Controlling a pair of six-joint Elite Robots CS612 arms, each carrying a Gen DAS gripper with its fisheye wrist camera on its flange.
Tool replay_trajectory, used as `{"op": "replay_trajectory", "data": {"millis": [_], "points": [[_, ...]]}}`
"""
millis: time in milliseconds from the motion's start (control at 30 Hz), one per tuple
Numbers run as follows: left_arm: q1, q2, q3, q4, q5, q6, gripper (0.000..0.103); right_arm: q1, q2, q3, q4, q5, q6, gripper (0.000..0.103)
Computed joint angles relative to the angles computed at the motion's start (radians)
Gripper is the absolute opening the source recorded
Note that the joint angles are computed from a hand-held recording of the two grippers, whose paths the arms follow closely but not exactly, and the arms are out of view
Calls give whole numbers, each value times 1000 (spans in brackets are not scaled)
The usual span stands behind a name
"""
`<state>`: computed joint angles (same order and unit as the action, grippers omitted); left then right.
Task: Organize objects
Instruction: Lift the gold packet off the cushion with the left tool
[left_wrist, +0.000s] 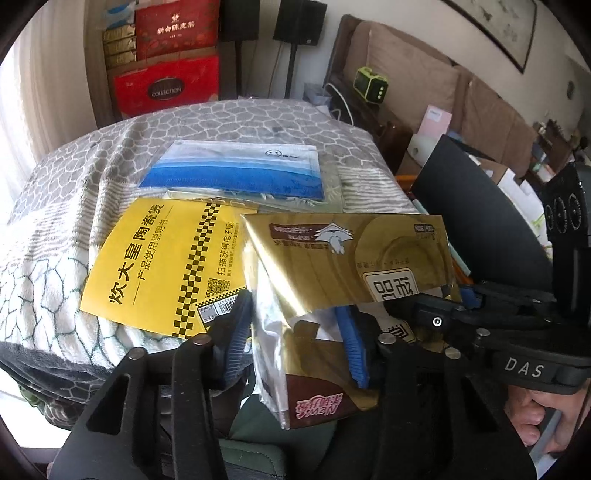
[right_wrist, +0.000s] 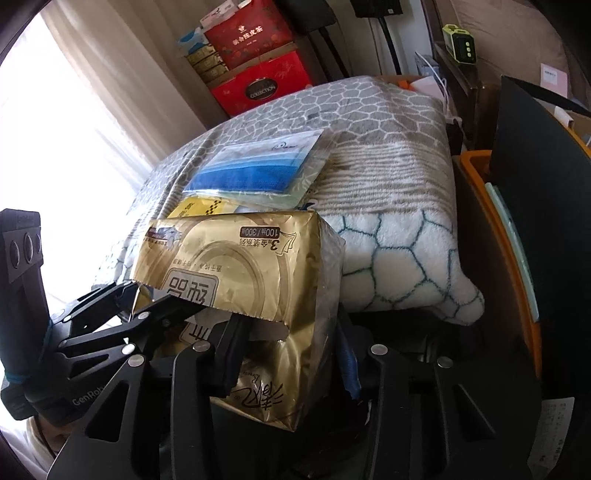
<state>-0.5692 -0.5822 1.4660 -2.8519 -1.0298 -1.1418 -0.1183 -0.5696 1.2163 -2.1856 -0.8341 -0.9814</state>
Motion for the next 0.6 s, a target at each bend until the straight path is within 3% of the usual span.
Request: {"op": "replay_trajectory", "data": {"millis": [300, 600], "points": [[-7, -7, 2, -4, 23, 13, 37, -9, -12, 25, -66, 45, 11, 37], [-25, -10, -1, -24, 114, 58, 34, -22, -19, 32, -97, 115, 16, 37]]}}
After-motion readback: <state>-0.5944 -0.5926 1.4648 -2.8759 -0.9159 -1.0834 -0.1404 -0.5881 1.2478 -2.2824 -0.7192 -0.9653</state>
